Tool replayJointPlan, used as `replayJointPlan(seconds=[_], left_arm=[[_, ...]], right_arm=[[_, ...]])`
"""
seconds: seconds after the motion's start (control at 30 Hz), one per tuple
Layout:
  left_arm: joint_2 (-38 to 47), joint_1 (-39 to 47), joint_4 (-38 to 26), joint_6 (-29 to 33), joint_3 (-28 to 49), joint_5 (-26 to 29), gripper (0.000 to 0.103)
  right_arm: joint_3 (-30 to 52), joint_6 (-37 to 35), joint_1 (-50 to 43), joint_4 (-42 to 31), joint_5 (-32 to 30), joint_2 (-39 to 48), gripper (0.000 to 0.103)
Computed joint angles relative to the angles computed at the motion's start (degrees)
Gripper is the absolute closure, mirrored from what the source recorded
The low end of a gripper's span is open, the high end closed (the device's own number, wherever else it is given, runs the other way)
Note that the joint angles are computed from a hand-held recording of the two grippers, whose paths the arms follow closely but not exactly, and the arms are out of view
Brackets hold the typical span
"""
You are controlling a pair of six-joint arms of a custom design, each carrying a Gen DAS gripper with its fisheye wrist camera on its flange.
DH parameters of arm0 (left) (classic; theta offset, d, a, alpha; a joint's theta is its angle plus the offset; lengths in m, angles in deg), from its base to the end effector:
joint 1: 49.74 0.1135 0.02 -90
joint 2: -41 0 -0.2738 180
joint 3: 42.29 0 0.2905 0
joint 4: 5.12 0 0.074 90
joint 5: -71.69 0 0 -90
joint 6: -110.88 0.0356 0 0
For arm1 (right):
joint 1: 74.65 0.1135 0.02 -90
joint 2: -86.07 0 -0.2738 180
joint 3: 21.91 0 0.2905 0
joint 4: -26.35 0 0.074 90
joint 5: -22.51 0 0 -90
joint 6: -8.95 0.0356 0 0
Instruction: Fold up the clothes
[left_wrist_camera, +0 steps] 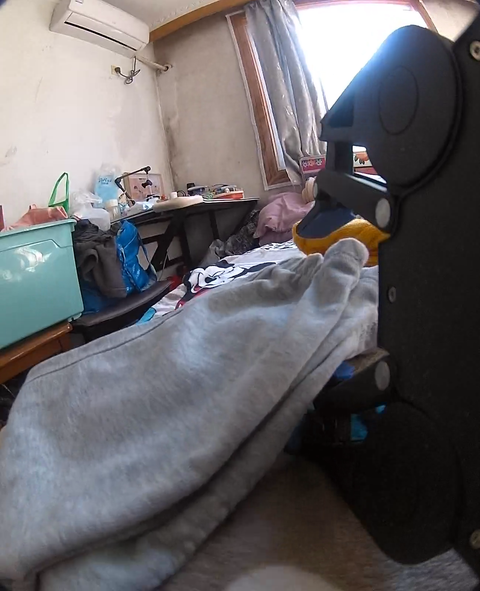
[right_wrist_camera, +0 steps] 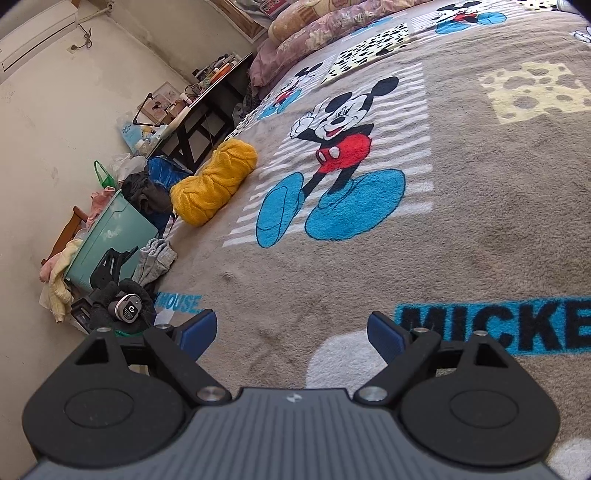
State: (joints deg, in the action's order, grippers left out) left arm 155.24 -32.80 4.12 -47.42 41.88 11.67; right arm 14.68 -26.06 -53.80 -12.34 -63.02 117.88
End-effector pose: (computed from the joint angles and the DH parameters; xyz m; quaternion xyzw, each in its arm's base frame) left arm 0.4661 0.1234 0.1803 -0.4305 0.6846 -0.4295 0.4019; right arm 0.1577 0.0571 0.2209 0.2764 0.8377 0.2616 0.3918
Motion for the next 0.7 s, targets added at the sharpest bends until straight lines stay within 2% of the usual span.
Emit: replayJointPlan(seconds=[0.17,0.27,0.33,0.4,0.53,0.63,0.7], left_arm=[[-5.1,-2.67,-4.55,3.71,-4.34,4.01,0.031],[-9.2,-4.85,-11.64,11.99,-6.07,4.06,0.029],[-12.58,-6.84,-17.82,18.75,-7.1,1.73,0.024],[-16.72,-9.13,-22.75,26.38,-8.99,-2.31,0.024],[-26.6,-12.95,-26.74,36.74,-15.09,-6.86,0.02],[-35.85,-15.55,-29.92,43.09,-20.12,-11.51,0.009],[-41.8,-17.38,-33.48,48.25,-22.52,-15.38,0.008]], right_arm=[[1.5,-1.17,3.71,-2.63,4.56,-1.66,0.015],[2.56,-1.2,6.44,-5.25,7.97,-3.51,0.015],[3.74,-1.47,8.37,-7.56,10.95,-4.18,0.014],[5.26,-1.3,10.56,-10.39,14.43,-4.51,0.012],[8.73,-0.31,14.68,-15.83,20.73,-5.22,0.004],[11.91,-0.5,17.57,-18.64,24.57,-3.85,0.001],[14.11,-1.68,17.47,-18.94,24.7,-2.25,0.0]])
